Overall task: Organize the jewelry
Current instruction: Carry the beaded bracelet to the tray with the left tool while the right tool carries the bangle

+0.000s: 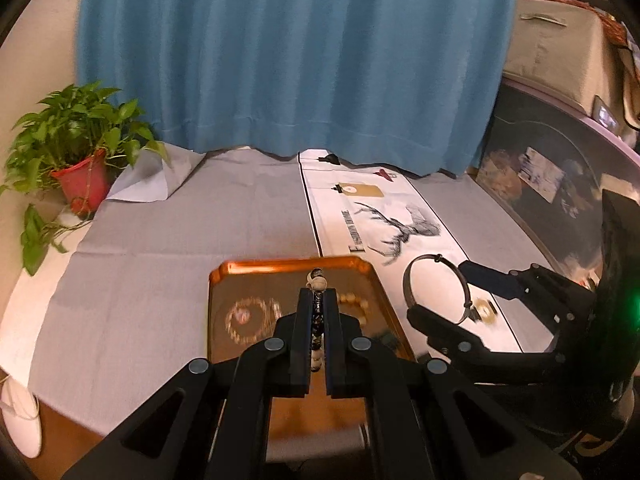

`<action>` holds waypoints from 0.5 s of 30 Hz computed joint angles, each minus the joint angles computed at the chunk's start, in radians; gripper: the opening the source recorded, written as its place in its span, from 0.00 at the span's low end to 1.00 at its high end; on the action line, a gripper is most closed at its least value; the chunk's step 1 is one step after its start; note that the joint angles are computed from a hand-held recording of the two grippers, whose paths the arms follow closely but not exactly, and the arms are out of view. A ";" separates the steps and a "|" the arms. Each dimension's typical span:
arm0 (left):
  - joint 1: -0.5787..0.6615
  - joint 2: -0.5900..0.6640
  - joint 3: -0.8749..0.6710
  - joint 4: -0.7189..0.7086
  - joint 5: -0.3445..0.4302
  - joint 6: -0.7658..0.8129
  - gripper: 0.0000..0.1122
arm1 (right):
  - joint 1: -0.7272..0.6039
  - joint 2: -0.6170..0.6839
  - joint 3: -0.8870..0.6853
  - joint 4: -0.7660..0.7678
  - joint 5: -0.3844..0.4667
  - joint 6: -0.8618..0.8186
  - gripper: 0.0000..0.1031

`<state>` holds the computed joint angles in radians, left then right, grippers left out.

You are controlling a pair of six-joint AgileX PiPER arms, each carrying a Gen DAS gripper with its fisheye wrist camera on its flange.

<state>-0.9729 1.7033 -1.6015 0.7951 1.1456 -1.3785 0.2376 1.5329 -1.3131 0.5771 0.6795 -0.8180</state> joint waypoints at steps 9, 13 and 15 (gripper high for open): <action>0.252 0.167 -0.085 -0.161 -0.178 0.198 0.02 | 0.055 0.343 -0.286 -0.128 0.009 0.139 0.61; 0.314 0.239 -0.107 -0.215 -0.211 0.245 0.02 | 0.063 0.466 -0.391 -0.171 0.037 0.185 0.61; 0.336 0.258 -0.103 -0.238 -0.233 0.256 0.02 | 0.065 0.512 -0.431 -0.194 0.047 0.208 0.61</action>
<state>-0.6364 1.9617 -1.7043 0.5575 0.9125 -1.1229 0.3026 2.0444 -1.7442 0.3830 0.7265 -0.6095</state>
